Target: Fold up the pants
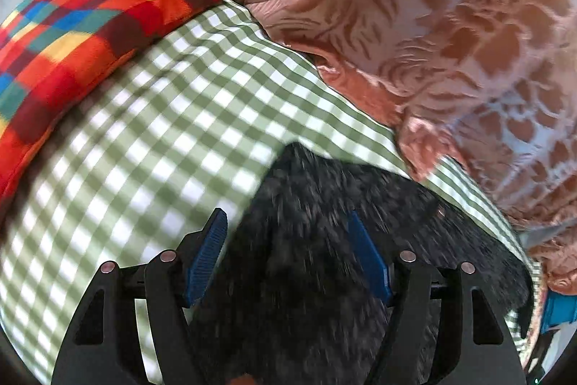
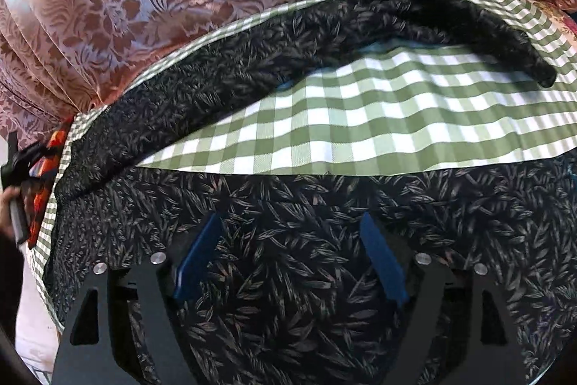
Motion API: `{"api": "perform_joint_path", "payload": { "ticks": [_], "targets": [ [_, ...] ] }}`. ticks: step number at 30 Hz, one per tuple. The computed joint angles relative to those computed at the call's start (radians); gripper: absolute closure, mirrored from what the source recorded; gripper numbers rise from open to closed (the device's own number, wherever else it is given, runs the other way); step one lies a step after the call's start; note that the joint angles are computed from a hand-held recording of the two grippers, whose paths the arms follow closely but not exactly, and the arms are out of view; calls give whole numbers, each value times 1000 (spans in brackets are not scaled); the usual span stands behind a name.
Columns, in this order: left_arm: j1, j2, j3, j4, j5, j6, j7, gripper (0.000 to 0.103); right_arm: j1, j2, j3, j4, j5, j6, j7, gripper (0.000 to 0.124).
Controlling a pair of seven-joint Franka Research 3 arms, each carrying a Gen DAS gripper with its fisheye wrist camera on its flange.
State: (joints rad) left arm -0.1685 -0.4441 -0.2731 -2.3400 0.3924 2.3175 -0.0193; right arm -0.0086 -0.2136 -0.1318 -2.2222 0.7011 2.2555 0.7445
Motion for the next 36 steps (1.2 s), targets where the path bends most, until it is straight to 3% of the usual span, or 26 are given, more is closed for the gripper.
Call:
{"api": "perform_joint_path", "payload": {
  "ticks": [7,9,11,12,14,18,23,31,36],
  "targets": [
    [26,137,57,81,-28,1,139,34,11,-13,14,-37,-2,57,-26,34],
    [21,159,77,82,-62,41,193,50,18,-19,21,-51,-10,85,-24,34],
    [21,178,68,106,-50,32,232,81,24,-20,21,-55,-14,95,-23,34],
    [22,176,61,107,-37,43,237,90,25,-19,16,-52,-13,90,-24,34],
    [25,158,23,121,34,12,200,92,27,-17,16,-49,-17,89,-18,34],
    [13,53,-42,89,163,23,126,93,26,-10,11,-22,-24,53,5,36],
    [-22,-80,-142,46,295,78,42,94,23,29,-9,63,45,-48,-2,48],
    [-110,-171,-236,-33,307,140,-46,97,9,217,19,335,201,-311,65,67],
    [-151,-203,-271,-83,272,129,-128,97,-2,353,73,513,253,-394,206,70]
  ]
}}
